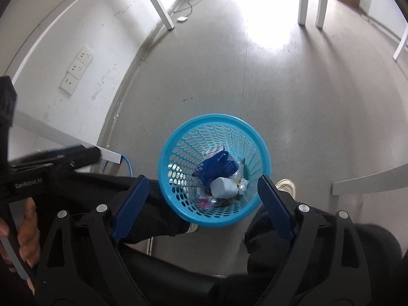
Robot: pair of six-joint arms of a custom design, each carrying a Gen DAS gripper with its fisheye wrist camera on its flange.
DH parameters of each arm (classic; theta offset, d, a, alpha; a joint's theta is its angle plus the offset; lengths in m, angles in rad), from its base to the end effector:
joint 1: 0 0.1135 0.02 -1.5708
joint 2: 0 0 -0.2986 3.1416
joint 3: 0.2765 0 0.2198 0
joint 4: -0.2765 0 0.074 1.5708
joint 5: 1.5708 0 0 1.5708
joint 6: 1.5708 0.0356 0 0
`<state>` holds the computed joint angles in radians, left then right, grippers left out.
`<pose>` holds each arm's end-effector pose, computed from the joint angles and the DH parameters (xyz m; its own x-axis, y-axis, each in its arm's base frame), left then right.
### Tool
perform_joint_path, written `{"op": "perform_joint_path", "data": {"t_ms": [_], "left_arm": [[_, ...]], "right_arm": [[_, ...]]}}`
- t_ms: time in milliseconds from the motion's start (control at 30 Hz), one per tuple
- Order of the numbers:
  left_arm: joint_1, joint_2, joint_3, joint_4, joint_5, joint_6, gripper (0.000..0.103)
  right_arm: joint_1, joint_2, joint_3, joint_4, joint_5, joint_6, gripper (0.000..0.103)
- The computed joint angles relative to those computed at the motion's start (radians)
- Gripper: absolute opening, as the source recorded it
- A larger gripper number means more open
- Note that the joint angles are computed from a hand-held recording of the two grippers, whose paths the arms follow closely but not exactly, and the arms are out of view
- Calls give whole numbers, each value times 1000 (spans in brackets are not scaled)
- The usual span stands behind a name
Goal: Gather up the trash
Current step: 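Open both grippers to drop the cup and packet into the wastebasket, then raise both tools back over the table toward the remaining trash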
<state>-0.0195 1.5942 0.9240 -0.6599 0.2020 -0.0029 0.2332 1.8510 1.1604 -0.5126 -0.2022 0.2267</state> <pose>0.2557 -0.0121 0.2220 -0.9712 0.0161 -0.2378 0.0641 0.9786 -0.1955 0.3320 0.0862 0.2104 -0.9514 0.0004 -0.3081 -0.0849 0.9609 0.2634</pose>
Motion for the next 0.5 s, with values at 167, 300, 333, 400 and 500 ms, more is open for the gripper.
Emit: {"op": "perform_joint_path", "data": {"t_ms": [167,300,333,400,500], "left_arm": [[46,-175,-7,-80,-25,48,63],[137,-272,-2,-171,97,74,64],[139,-299,-6,-182,98,79,64],[129,-361,-14,-198,98,80,65],[111,-457,-15,-223,86,77,65]], "right_arm": [[21,-135,-54,-40,11,2,85],[43,-240,-91,-80,30,-20,88],[47,-265,-99,-92,33,-21,88],[54,-306,-107,-116,26,-16,88],[63,-385,-113,-151,19,-20,88]]}}
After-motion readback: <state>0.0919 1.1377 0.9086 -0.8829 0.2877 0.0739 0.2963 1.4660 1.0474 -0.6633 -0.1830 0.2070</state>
